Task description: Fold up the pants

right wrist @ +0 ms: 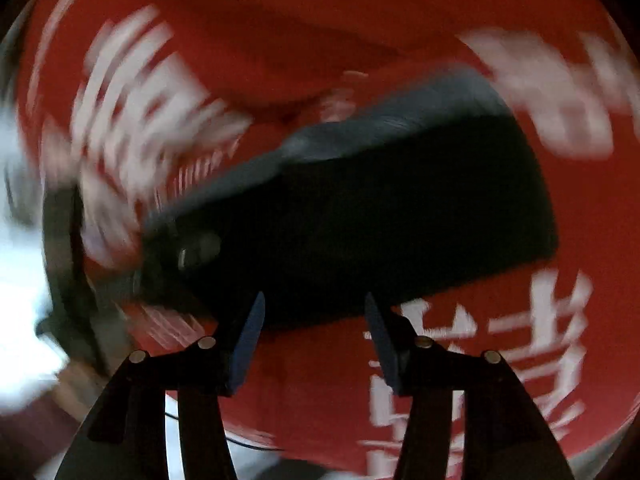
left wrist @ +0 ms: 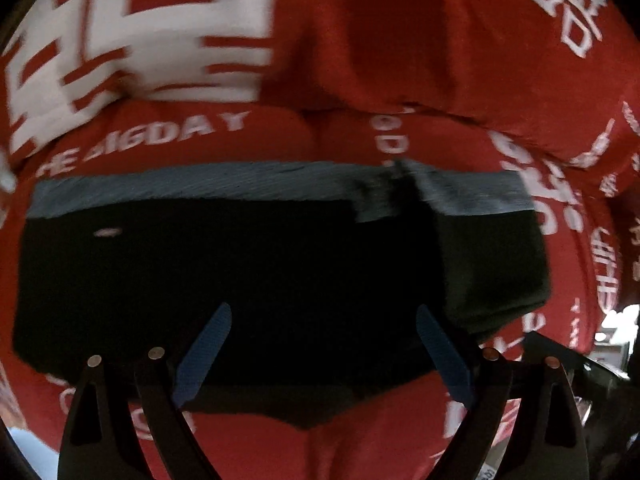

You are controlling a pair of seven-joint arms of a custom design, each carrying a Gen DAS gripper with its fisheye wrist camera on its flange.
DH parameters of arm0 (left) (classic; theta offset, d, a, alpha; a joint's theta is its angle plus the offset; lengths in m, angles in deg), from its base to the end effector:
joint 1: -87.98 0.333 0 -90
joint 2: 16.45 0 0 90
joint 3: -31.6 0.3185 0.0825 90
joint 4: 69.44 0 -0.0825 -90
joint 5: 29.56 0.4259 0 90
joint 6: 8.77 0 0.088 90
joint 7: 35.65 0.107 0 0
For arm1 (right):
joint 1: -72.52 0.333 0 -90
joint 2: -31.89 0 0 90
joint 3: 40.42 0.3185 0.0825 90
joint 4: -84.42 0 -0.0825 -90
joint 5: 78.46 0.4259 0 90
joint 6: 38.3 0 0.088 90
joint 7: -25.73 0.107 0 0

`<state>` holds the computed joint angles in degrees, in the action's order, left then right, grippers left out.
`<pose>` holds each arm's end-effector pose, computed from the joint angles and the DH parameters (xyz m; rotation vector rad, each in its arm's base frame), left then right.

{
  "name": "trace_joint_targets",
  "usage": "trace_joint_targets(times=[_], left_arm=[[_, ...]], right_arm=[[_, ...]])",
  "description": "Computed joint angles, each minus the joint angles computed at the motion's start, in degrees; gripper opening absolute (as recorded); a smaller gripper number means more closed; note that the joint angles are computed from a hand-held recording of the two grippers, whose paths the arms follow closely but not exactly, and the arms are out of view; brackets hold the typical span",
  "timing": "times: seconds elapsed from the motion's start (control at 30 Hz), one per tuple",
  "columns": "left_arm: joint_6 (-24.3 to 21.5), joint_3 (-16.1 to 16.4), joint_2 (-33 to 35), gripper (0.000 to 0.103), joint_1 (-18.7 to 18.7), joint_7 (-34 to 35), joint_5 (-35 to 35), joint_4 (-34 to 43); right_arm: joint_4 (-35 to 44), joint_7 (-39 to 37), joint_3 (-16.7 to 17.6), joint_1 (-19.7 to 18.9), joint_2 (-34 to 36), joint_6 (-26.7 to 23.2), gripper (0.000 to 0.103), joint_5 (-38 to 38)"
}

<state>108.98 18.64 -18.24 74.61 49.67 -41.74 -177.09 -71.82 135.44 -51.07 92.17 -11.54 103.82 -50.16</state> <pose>0.5441 -0.2834 0.5309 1.8109 -2.4526 0.4194 0.3914 0.0617 0.4765 -1.2682 2.1114 0.2826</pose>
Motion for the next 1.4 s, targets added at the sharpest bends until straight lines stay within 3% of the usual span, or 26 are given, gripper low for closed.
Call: trace_joint_targets(times=[0.07, 0.13, 0.23, 0.27, 0.33, 0.53, 0.6, 0.67, 0.7, 0.73, 0.87, 0.97, 1.07, 1.1, 1.17, 1.23, 1.4], left_arm=[[-0.26, -0.53, 1.98, 0.083, -0.68, 1.08, -2.11, 2.11], [-0.95, -0.84, 3.54, 0.083, -1.17, 1.81, -3.94, 3.69], [-1.9, -1.36, 6.32, 0.081, -2.09, 2.1, -4.49, 5.92], [-2.8, -1.5, 7.56, 0.074, -2.38, 2.04, -4.73, 6.92], [-4.53, -1.52, 8.83, 0.067, -2.81, 1.19, -4.11, 8.08], [-4.38, -1.54, 8.66, 0.062, -3.27, 0.99, -4.17, 6.89], [-4.29, -1.61, 9.0, 0.062, -3.6, 0.59, -3.32, 7.02], [-4.16, -1.55, 9.69, 0.052, -3.67, -0.24, -3.63, 7.41], [-3.94, -1.51, 10.0, 0.051, -3.71, -0.78, -3.68, 7.51], [-3.71, -1.44, 9.94, 0.046, -3.65, -1.19, -3.83, 7.47], [-2.62, -1.32, 6.15, 0.044, -3.14, 0.47, -4.48, 4.82], [-2.4, -1.53, 3.2, 0.044, -3.28, 2.0, -3.56, 1.54], [-3.51, -1.57, 2.97, 0.045, -3.52, -0.84, -1.39, -0.55], [-2.96, -1.43, 2.56, 0.046, -3.38, -1.72, -2.09, -0.92], [-1.83, -1.32, 1.49, 0.068, -3.22, -3.35, -0.77, -1.24], [0.46, -1.08, -0.04, 0.08, -2.88, -3.19, -0.63, -2.34], [-2.7, -0.23, 2.28, 0.08, -1.54, -3.21, -3.52, 0.08]], right_arm=[[-3.89, 0.79, -4.41, 0.05, -2.71, 4.64, 0.056, 6.56], [-5.05, -0.5, -6.82, 0.28, -3.4, 7.41, 0.056, 9.32], [-4.69, -4.46, -10.3, 2.4, -2.55, 7.95, 0.056, 12.82], [-4.38, -4.89, -10.84, 2.67, -1.52, 7.55, 0.056, 13.85], [-4.29, -4.33, -10.31, 1.6, -0.78, 6.29, 0.053, 15.04], [-7.11, -3.34, -8.2, -0.79, -2.87, 6.33, 0.053, 18.19], [-7.42, -3.54, -8.52, -0.24, -2.48, 8.79, 0.051, 20.44], [-7.18, -4.54, -9.52, 1.16, -1.65, 11.54, 0.036, 22.98], [-6.56, -4.7, -9.89, 1.48, -0.47, 12.18, 0.01, 23.58], [-5.74, -4.34, -10.09, 1.36, 1.14, 11.59, 0.005, 23.47], [-5.91, -6.89, -10.32, 1.28, -0.2, 11.17, 0.005, 26.09], [-7.85, -5.67, -7.89, -1.63, -3.67, 8.38, 0.005, 22.51], [-8.09, -4.3, -7.89, -2.13, -1.8, 6.34, 0.005, 20.7], [-7.94, -5.43, -9.11, -1.23, -1.3, 6.65, 0.009, 22.07], [-7.77, -6.6, -9.74, -1.04, -1.81, 6.58, 0.015, 23.56], [-7.78, -8.81, -10.28, -0.53, -3.17, 5.86, 0.043, 24.74], [-7.51, -12.74, -10.92, 2.87, -3.01, 4.51, 0.045, 31.2]])
